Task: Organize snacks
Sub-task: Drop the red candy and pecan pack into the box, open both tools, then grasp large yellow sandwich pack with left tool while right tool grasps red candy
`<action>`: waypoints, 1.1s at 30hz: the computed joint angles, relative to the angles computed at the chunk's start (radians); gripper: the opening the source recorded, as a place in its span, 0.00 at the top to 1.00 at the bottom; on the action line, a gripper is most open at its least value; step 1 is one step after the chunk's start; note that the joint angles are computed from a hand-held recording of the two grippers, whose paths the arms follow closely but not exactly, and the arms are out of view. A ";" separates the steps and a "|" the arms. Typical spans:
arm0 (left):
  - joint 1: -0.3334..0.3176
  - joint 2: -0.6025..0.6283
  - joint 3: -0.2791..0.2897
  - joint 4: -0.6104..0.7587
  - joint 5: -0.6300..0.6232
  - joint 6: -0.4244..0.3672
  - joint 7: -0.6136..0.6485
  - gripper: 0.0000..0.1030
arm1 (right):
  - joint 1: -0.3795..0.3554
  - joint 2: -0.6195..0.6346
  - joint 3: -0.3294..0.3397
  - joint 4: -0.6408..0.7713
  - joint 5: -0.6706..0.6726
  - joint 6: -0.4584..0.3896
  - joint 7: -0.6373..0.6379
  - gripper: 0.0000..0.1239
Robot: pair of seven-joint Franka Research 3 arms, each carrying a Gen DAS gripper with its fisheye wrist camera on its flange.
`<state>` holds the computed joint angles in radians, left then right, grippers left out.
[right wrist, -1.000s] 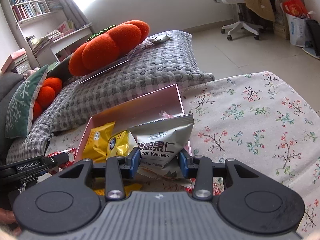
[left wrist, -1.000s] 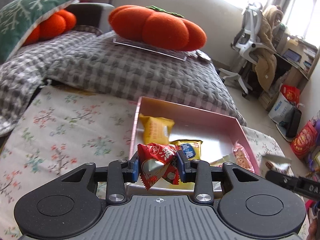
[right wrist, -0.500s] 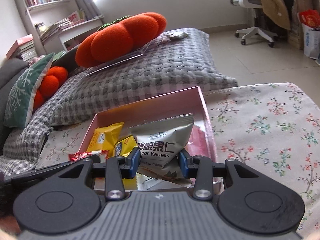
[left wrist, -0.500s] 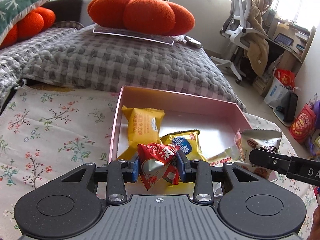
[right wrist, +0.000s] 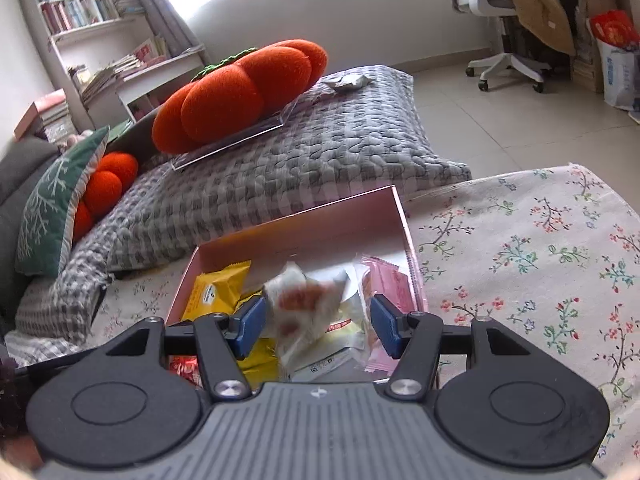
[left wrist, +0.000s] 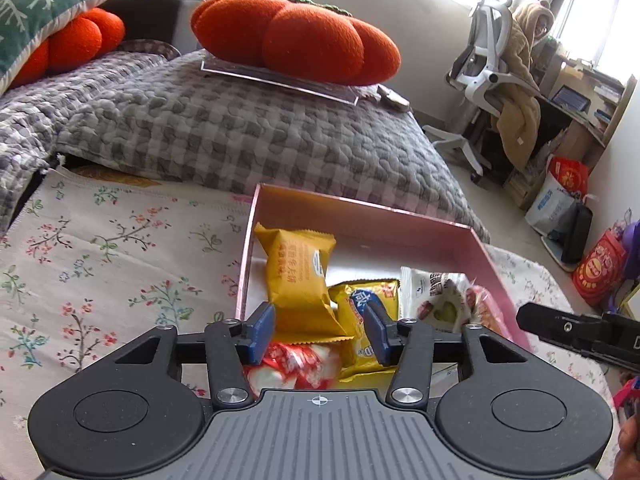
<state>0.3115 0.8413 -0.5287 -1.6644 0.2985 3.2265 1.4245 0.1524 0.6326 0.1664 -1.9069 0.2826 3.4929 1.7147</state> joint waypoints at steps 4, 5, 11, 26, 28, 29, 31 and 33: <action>0.014 -0.037 0.001 -0.034 -0.006 -0.004 -0.016 0.45 | -0.053 -0.024 0.047 -0.028 -0.028 -0.012 0.027 0.55; 0.017 -0.049 0.002 -0.043 -0.008 -0.017 -0.020 0.44 | -0.058 -0.035 0.050 -0.038 -0.030 -0.020 0.032 0.51; 0.069 -0.085 -0.054 -0.099 -0.033 -0.125 0.062 0.36 | 0.009 -0.123 -0.032 -0.107 0.002 -0.084 0.001 0.39; 0.006 -0.178 -0.025 -0.213 -0.191 -0.183 0.202 0.26 | 0.021 -0.212 -0.080 -0.222 0.074 -0.164 0.041 0.38; 0.013 -0.173 -0.036 -0.209 -0.218 -0.195 0.223 0.25 | 0.032 -0.216 -0.090 -0.229 0.081 -0.159 0.030 0.39; 0.011 -0.172 -0.037 -0.209 -0.230 -0.196 0.230 0.24 | 0.082 -0.215 -0.138 -0.226 0.094 -0.160 0.023 0.39; -0.001 -0.170 -0.028 -0.206 -0.247 -0.192 0.239 0.19 | 0.135 -0.218 -0.188 -0.229 0.112 -0.162 0.008 0.39; -0.027 -0.168 -0.006 -0.202 -0.258 -0.183 0.231 0.18 | 0.120 -0.218 -0.171 -0.227 0.113 -0.168 -0.005 0.39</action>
